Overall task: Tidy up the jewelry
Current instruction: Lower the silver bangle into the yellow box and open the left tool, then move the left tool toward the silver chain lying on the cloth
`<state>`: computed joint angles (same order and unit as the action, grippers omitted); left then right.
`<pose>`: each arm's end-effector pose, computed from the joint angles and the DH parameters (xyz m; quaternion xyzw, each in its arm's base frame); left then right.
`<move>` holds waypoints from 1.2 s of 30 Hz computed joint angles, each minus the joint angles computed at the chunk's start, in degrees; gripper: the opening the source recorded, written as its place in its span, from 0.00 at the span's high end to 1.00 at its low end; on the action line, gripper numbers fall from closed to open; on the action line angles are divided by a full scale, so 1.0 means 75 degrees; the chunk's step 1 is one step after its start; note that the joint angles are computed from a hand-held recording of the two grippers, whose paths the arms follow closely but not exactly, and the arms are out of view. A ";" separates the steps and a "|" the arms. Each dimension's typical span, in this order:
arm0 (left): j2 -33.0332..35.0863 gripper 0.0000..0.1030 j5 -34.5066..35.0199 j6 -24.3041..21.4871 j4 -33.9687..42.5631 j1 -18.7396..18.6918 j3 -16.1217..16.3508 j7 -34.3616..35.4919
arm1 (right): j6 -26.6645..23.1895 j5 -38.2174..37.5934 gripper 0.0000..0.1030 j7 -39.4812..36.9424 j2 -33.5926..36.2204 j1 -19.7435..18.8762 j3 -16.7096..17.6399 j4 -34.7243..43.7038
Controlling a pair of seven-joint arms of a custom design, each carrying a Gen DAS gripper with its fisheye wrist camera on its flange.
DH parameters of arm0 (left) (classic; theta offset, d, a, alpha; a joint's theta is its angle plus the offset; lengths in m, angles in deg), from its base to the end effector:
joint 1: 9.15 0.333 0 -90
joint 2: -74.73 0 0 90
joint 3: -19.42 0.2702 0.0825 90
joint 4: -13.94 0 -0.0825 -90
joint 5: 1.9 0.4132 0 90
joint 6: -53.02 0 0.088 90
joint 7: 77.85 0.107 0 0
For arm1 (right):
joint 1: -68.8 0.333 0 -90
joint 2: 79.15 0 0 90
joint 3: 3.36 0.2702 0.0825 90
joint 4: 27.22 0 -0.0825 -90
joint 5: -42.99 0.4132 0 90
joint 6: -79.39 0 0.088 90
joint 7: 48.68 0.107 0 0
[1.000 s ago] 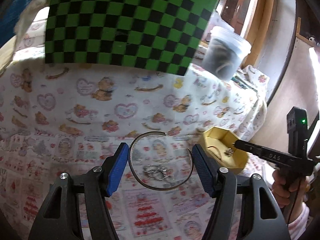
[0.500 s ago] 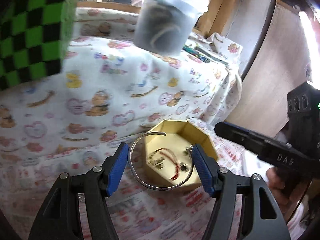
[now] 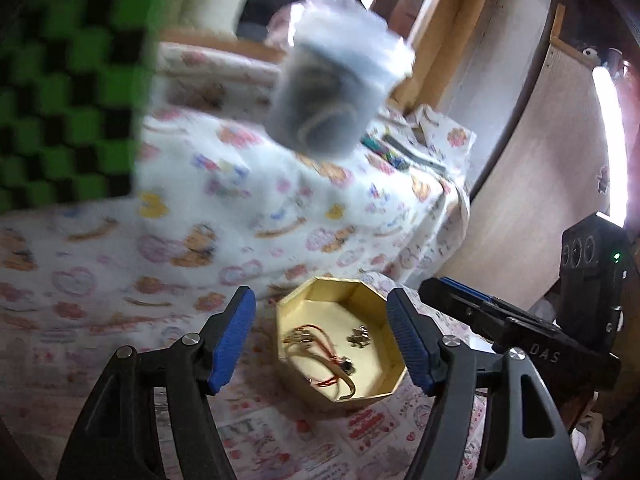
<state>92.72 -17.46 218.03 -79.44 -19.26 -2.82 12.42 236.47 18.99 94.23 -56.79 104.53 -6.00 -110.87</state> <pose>0.6256 -0.3389 0.5089 -0.5358 0.7000 -0.4621 0.0971 0.6051 0.4203 0.5148 -0.6235 0.6385 -0.1772 0.4149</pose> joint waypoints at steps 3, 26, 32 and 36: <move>-0.0675 0.32 0.0674 0.0463 -0.0774 -0.0256 0.0495 -0.0741 | 0.0084 -0.0047 0.44 0.0019 -0.0048 0.0032 -0.0006 -0.0064; -0.3819 0.15 1.1507 -0.0198 -0.3692 0.0605 0.0644 -1.0811 | -0.0228 -0.1125 0.32 0.0163 0.0138 0.0456 -0.0055 0.0322; -0.3660 0.15 1.0104 -0.0636 -0.3768 0.0330 0.0871 -0.9922 | -0.0533 -0.1058 0.32 0.0189 0.0294 0.0545 -0.0039 0.0516; -0.3764 0.15 0.8834 -0.1377 -0.4014 0.0162 0.0979 -0.9308 | -0.1256 -0.1368 0.32 0.0329 0.0310 0.0762 -0.0073 0.0614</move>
